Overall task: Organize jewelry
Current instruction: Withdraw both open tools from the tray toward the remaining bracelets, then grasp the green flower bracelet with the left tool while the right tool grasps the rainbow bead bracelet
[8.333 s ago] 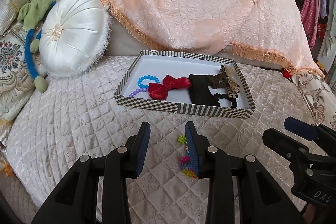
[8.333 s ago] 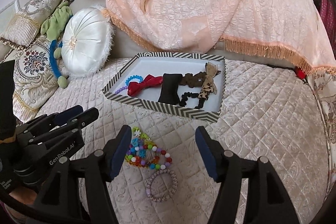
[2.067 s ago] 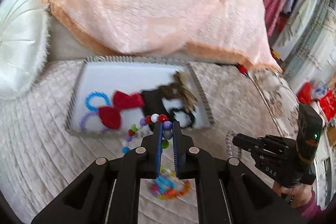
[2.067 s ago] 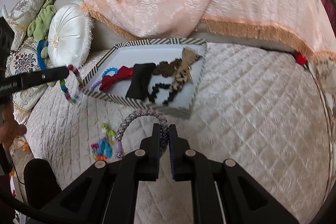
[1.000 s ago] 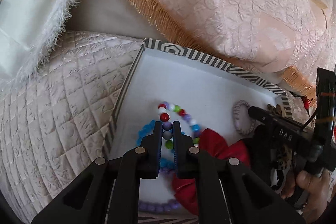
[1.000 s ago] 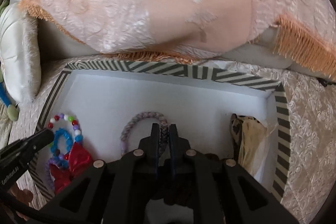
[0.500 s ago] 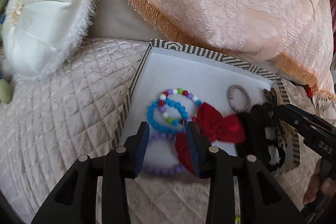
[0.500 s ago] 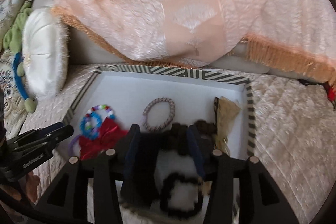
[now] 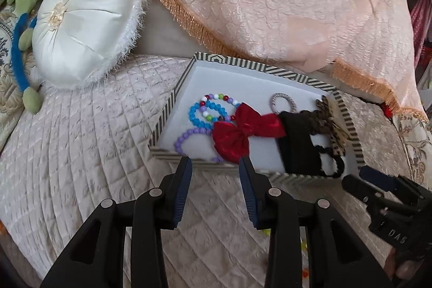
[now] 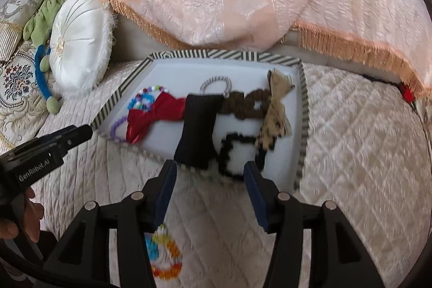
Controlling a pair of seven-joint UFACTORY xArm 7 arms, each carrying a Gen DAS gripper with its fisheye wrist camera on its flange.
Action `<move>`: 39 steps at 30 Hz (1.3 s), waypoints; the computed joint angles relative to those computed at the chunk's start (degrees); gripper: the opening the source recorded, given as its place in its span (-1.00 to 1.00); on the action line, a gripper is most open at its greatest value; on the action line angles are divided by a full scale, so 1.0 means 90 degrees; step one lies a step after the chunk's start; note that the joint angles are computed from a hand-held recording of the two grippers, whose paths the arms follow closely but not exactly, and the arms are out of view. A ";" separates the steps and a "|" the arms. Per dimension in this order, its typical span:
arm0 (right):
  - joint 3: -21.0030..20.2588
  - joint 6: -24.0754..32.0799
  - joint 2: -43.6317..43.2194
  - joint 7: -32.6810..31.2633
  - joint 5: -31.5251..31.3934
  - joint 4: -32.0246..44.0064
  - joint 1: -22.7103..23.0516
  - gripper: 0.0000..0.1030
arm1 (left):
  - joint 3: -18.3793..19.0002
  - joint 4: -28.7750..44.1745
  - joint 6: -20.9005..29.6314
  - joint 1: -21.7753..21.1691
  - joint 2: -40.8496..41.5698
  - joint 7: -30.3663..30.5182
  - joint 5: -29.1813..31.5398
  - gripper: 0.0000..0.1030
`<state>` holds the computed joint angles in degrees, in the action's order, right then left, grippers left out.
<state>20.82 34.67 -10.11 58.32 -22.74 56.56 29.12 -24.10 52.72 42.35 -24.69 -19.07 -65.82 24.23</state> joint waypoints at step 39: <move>0.0467 -0.0078 -0.0854 -0.0404 0.1109 -0.1194 0.0392 -0.05 | -0.0356 -0.0721 0.0063 -0.0651 -0.0644 -0.0421 -0.0937 -0.49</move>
<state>25.03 33.97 -17.79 54.68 -12.76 45.81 32.65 -27.30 46.23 42.92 -30.54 -24.87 -69.61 15.80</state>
